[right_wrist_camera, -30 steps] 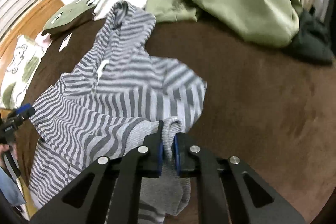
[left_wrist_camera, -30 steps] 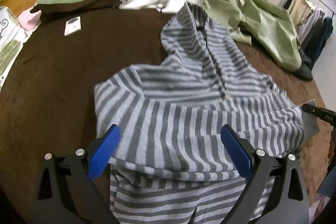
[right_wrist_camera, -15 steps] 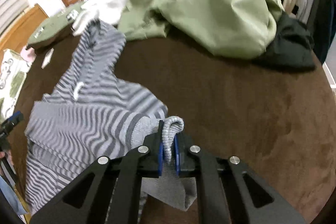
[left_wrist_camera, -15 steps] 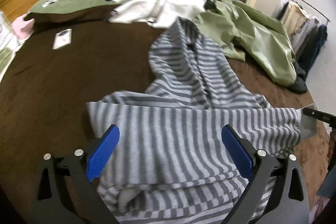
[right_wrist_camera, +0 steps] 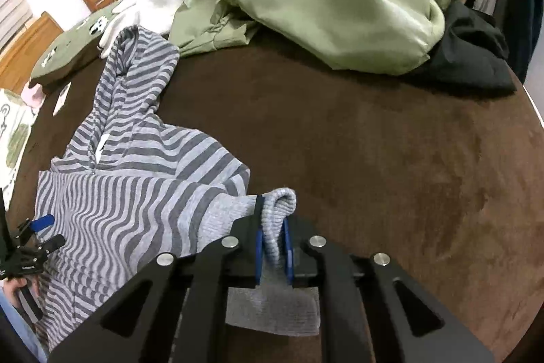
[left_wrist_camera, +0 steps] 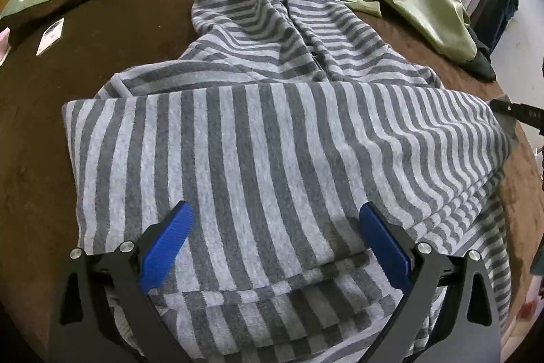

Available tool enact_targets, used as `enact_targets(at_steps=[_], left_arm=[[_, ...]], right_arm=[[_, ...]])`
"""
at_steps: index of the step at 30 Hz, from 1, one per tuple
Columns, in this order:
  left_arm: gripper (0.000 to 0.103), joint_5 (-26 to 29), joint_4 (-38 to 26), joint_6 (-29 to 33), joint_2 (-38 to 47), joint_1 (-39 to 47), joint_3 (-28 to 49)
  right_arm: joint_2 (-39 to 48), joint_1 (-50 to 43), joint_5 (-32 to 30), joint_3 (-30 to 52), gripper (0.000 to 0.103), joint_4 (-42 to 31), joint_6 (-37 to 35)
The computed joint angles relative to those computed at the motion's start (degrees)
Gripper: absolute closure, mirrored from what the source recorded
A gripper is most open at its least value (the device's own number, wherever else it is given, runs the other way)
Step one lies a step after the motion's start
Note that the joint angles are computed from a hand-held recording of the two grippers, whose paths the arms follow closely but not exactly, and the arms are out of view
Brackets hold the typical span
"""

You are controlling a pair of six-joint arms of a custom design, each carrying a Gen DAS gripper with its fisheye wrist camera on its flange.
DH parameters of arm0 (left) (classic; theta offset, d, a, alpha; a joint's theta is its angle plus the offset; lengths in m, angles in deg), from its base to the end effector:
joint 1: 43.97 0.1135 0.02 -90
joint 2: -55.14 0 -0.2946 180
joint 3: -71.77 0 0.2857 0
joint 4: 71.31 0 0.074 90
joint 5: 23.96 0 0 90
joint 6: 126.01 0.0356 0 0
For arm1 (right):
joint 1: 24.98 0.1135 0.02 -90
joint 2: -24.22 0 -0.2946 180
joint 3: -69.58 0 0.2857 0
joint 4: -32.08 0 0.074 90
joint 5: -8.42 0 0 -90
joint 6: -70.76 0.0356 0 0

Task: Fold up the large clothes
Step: 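Carry the grey cuff with the right gripper further across the hoodie body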

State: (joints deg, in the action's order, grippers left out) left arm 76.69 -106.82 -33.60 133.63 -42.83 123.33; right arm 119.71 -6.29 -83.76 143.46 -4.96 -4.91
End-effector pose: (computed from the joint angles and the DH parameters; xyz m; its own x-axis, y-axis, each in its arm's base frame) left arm 0.2664 -0.0013 0.1762 -0.8828 0.0238 -0.4692 0.1032 0.9842 -0.1442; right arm 0.3508 0.1201 0.2080 -0.8677 -0.0324 -0.4960 -0.1282 0.9787 0.1602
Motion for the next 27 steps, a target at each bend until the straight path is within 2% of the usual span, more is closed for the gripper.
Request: enact_targets(at_steps=[7, 11, 15, 21, 24, 26, 27], left_arm=[[0.007, -0.7, -0.3, -0.8, 1.0, -0.4, 0.8], [0.007, 0.3, -0.9, -2.3, 0.1, 0.2, 1.1], [0.007, 0.8, -2.4, -3.3, -2.0, 0.4, 1.5], [0.007, 1.9, -4.6, -4.6, -6.2, 1.4, 0.9], [0.007, 2.7, -5.1, -5.2, -7.9, 2.6, 0.4], [0.007, 2.9, -5.1, -5.6, -8.5, 3.1, 0.1], [0.007, 3.0, -5.1, -5.7, -8.7, 3.3, 0.0]], right_arm=[[-0.4, 0.6, 0.5, 1.9, 0.092, -3.1, 0.9], [-1.4, 4.4, 3.4, 6.4, 0.089, -9.3, 3.6], [-1.1, 9.8, 4.4, 10.4, 0.084, -11.4, 7.9], [6.6, 17.8, 5.1, 15.6, 0.083, -9.9, 12.3], [10.8, 19.3, 3.8, 16.7, 0.079, -8.5, 13.6], [10.8, 19.2, 1.1, 15.5, 0.058, -6.3, 14.8], [9.6, 19.1, -0.1, 14.4, 0.056, -5.2, 15.6]])
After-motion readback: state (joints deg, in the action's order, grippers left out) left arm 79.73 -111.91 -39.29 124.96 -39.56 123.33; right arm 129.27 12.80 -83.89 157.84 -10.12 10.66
